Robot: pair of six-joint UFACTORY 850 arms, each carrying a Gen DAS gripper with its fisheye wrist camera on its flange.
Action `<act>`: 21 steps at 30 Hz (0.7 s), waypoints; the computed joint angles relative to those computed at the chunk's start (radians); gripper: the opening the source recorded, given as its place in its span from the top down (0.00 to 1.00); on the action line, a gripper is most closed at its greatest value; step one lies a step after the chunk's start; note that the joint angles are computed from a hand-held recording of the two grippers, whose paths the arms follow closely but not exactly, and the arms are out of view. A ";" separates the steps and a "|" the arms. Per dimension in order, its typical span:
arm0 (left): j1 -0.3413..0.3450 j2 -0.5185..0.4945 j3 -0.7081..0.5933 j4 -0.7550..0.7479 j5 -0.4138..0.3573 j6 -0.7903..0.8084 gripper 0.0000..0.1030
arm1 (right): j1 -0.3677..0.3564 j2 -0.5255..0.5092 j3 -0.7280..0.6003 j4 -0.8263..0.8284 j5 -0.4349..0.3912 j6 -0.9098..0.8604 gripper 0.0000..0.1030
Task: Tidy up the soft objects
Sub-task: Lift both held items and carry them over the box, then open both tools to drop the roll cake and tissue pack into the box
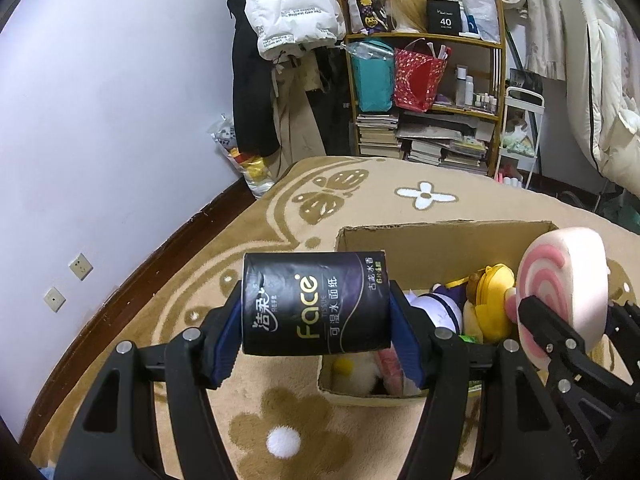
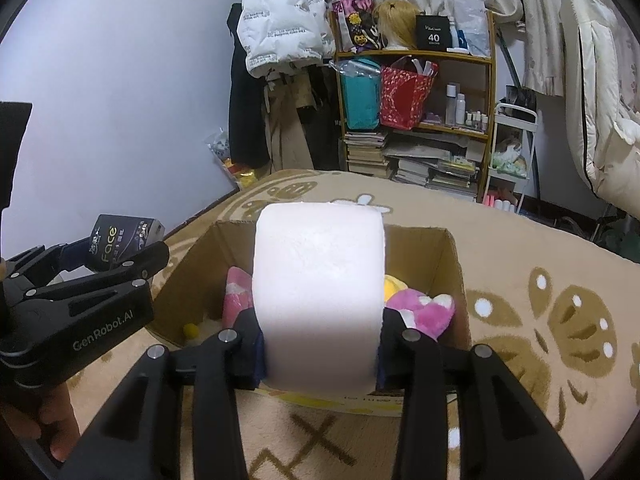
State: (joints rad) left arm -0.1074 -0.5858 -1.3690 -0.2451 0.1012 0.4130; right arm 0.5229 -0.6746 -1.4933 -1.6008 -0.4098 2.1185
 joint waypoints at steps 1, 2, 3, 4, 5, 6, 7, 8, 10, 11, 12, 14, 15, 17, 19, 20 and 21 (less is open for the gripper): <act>0.001 -0.005 -0.005 0.071 -0.005 -0.070 0.37 | -0.001 -0.005 -0.004 0.010 0.003 -0.009 0.58; 0.001 -0.008 -0.009 0.100 -0.005 -0.101 0.37 | -0.003 -0.011 -0.009 0.022 0.007 -0.020 0.58; 0.000 -0.011 -0.011 0.100 -0.005 -0.102 0.37 | -0.005 -0.014 -0.012 0.029 0.013 -0.026 0.57; 0.000 -0.013 -0.013 0.122 -0.005 -0.124 0.37 | -0.007 -0.018 -0.016 0.037 0.019 -0.034 0.57; 0.001 -0.013 -0.013 0.162 -0.005 -0.162 0.37 | -0.009 -0.023 -0.020 0.049 0.021 -0.047 0.55; 0.003 -0.015 -0.014 0.190 -0.008 -0.187 0.37 | -0.009 -0.025 -0.023 0.055 0.023 -0.053 0.54; 0.003 -0.019 -0.018 0.203 -0.011 -0.197 0.37 | -0.011 -0.029 -0.026 0.063 0.025 -0.062 0.54; 0.002 -0.022 -0.019 0.178 -0.009 -0.171 0.37 | -0.012 -0.031 -0.027 0.062 0.027 -0.060 0.54; 0.000 -0.025 -0.021 0.104 -0.006 -0.092 0.30 | -0.013 -0.033 -0.029 0.069 0.030 -0.066 0.53; -0.002 -0.026 -0.020 0.053 -0.002 -0.037 0.26 | -0.014 -0.036 -0.033 0.087 0.030 -0.082 0.52; -0.004 -0.026 -0.016 -0.005 0.008 0.025 0.21 | -0.014 -0.038 -0.036 0.103 0.029 -0.098 0.50; -0.008 -0.022 -0.007 -0.045 0.027 0.072 0.20 | -0.012 -0.040 -0.038 0.131 0.017 -0.120 0.47; -0.008 -0.023 -0.010 -0.077 0.021 0.103 0.19 | -0.010 -0.038 -0.035 0.119 0.006 -0.106 0.42; -0.006 -0.022 -0.011 -0.063 0.010 0.088 0.17 | -0.009 -0.031 -0.026 0.074 -0.005 -0.055 0.33; -0.004 -0.018 -0.008 -0.072 0.011 0.095 0.08 | -0.009 -0.019 -0.010 0.033 -0.011 -0.002 0.27; -0.003 -0.013 -0.002 -0.075 0.018 0.098 0.07 | -0.009 -0.015 -0.005 0.021 -0.013 0.015 0.24; -0.003 -0.009 0.004 -0.079 0.023 0.102 0.04 | -0.009 -0.010 0.001 0.010 -0.014 0.032 0.21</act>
